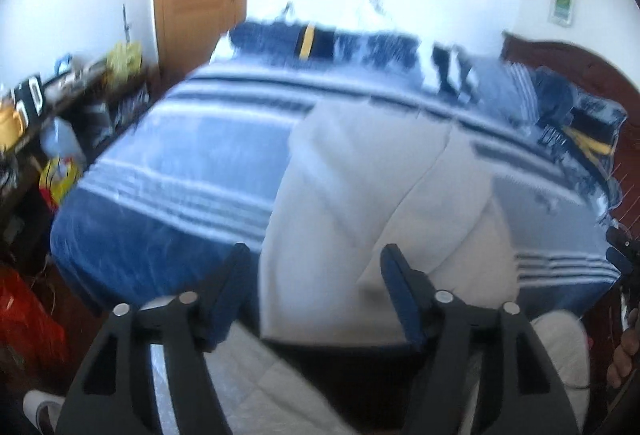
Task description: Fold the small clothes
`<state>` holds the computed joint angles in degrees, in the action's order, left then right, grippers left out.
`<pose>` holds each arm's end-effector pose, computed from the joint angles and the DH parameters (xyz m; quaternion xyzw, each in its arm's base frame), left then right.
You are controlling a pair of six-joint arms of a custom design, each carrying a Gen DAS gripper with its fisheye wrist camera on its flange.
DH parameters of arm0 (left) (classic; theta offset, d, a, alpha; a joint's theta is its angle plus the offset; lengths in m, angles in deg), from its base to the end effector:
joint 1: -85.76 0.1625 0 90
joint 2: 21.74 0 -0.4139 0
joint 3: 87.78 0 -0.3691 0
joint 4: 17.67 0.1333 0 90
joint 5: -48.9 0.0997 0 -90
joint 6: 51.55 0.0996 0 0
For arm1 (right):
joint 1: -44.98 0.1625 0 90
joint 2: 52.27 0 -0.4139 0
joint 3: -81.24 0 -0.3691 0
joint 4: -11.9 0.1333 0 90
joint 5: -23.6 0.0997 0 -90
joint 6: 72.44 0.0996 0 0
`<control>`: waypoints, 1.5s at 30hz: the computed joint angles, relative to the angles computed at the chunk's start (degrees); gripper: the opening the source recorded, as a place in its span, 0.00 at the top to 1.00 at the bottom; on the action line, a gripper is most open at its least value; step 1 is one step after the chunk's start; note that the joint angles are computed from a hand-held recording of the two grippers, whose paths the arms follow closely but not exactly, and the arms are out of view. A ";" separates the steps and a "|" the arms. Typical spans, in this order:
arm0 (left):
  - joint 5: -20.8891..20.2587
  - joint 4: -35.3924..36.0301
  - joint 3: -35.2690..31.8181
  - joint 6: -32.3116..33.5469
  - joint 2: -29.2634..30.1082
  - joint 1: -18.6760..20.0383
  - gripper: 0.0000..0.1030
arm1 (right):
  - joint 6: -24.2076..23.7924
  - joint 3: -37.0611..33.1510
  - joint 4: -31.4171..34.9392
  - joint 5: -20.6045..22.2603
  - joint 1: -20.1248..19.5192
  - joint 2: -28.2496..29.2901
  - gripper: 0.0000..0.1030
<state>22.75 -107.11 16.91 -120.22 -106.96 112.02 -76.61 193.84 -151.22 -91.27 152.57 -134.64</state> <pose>-0.3150 -0.4037 0.3765 0.0559 0.8390 -0.4169 0.3452 0.2408 -0.4570 0.3886 0.0943 -0.9075 0.3780 0.1573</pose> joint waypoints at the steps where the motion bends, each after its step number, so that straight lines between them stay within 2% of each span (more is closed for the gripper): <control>1: 0.49 -0.22 -1.43 0.76 0.87 -0.57 0.33 | -1.06 -1.11 -0.78 -1.37 1.97 0.56 0.26; 5: 3.01 3.65 -9.11 2.06 5.82 -1.70 0.32 | -5.22 -5.11 -2.77 -5.38 7.99 2.55 0.12; 7: 4.05 6.18 -12.75 1.75 8.09 -1.63 0.27 | -6.30 -7.39 -2.32 -7.12 10.13 3.87 0.11; 9: 5.20 9.15 -16.35 0.42 10.15 -1.40 0.27 | -7.02 -10.07 -2.03 -7.32 11.55 5.41 0.11; 12: 5.71 7.30 -18.26 3.23 11.62 -0.73 0.27 | -4.57 -13.31 2.08 -5.58 11.58 6.36 0.11; 16: 7.18 14.95 -22.42 -0.36 14.48 0.01 0.27 | -3.34 -16.24 4.33 -3.15 10.74 8.14 0.11; 19: 7.69 18.63 -25.20 -1.01 16.60 0.89 0.27 | -4.53 -18.15 5.04 -3.93 10.44 10.15 0.11; 28: 7.97 9.56 -28.01 9.18 21.52 5.56 0.27 | -4.86 -25.07 8.37 -2.49 7.30 15.46 0.11; 33: 5.03 -1.37 -30.15 19.90 24.93 10.00 0.27 | -5.60 -29.91 11.16 -1.81 4.92 19.35 0.11; 36: 4.17 -6.24 -32.77 25.91 27.63 13.06 0.27 | -5.31 -33.73 14.23 0.54 2.73 21.98 0.11; 41: 1.19 -10.69 -40.81 34.37 33.39 18.78 0.27 | -3.41 -44.12 23.80 5.67 -1.63 28.38 0.11; 45: -3.41 -14.64 -50.31 43.67 39.98 24.24 0.27 | -4.64 -56.73 32.34 6.65 -4.29 36.36 0.11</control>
<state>19.34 -121.75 -33.40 -76.55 -66.98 136.26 -81.26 137.11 -118.87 -84.62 148.29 -98.28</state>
